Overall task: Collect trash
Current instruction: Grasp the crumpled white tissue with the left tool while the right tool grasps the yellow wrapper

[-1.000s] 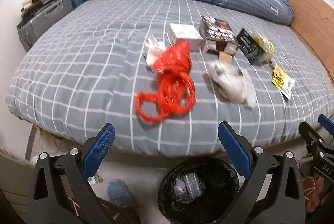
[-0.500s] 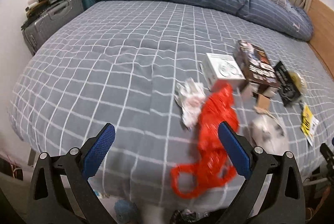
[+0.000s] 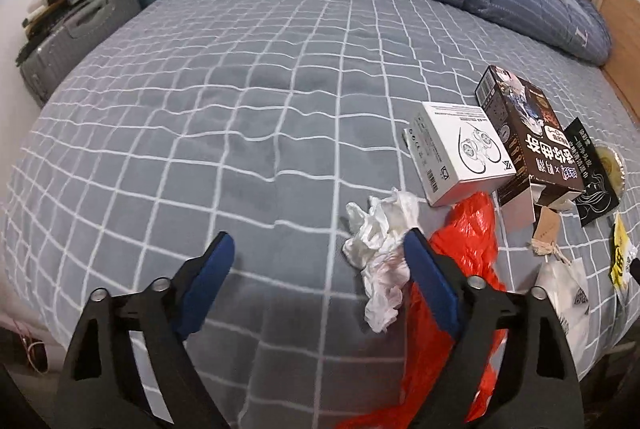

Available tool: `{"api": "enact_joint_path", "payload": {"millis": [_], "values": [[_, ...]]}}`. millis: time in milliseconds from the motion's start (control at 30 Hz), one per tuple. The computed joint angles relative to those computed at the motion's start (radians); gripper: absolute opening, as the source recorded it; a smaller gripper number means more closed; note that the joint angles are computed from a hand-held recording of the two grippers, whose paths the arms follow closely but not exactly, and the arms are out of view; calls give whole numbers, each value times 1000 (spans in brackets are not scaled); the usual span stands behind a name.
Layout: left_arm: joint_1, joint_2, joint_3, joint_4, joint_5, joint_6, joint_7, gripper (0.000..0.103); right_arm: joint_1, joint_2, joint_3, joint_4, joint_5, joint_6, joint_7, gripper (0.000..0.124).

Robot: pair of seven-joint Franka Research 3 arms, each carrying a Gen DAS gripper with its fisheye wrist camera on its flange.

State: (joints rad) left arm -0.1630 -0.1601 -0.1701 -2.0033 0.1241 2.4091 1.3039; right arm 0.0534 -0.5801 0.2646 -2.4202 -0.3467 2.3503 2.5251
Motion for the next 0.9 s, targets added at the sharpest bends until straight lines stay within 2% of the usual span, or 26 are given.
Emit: {"api": "enact_joint_path", "payload": {"millis": [133,300,433,500,700,767,900], "values": [[-10,35,1,30,-42,0,51,71,0,51,-15,25,5,15,-13,95],[-19,50,-5,45,-75,-10,96,65,8,93,-39,37,22,37,-27,95],[-23,70,-8,63,-105,-25,122,52,16,113,-54,40,38,51,-40,89],[-23,80,-14,73,-92,-27,112,52,17,116,-56,40,38,59,-44,87],[-32,97,-24,97,-92,-47,125,28,24,123,-70,36,61,78,-68,71],[-32,95,-23,98,-94,-53,128,25,24,126,-70,41,67,76,-78,66],[-34,90,-28,93,-62,-52,107,21,29,120,-77,38,84,69,-98,45]]}}
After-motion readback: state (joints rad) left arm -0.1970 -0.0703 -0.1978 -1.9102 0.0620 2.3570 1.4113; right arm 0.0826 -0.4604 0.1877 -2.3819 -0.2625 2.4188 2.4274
